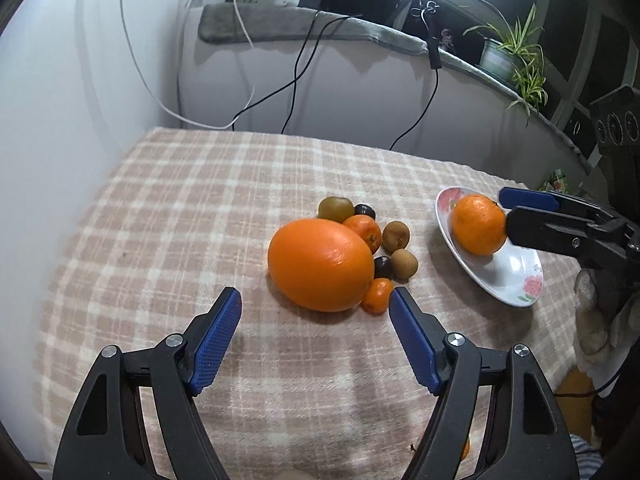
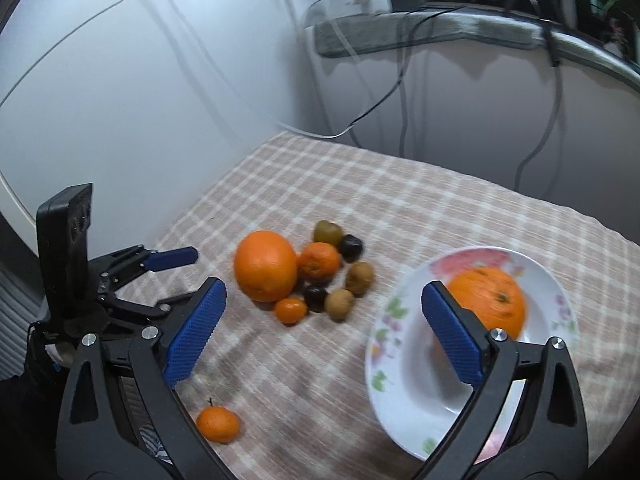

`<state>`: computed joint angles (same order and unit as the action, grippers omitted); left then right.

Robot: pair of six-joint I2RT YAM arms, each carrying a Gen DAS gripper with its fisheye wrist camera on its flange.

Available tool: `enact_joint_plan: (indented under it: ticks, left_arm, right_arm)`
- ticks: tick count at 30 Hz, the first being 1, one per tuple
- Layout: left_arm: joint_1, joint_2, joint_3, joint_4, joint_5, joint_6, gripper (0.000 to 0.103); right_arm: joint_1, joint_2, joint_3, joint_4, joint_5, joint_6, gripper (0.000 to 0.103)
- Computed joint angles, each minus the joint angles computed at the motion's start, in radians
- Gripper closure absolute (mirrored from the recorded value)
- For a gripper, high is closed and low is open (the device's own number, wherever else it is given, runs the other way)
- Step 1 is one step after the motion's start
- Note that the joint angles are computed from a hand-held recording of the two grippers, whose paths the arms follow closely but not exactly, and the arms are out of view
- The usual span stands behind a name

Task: Organize fruits
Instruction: 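Open the right gripper and withdraw it toward the remaining fruit, then close the right gripper around the second large orange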

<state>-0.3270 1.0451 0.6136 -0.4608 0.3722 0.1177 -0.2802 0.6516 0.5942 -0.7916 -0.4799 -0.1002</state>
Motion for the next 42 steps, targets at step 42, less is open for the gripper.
enact_joint_plan:
  ticks: [42]
  left_arm:
    - [0.005, 0.290, 0.036, 0.200, 0.139, -0.008, 0.027]
  right_arm:
    - [0.331, 0.532, 0.017, 0.377, -0.013, 0.308, 0.035]
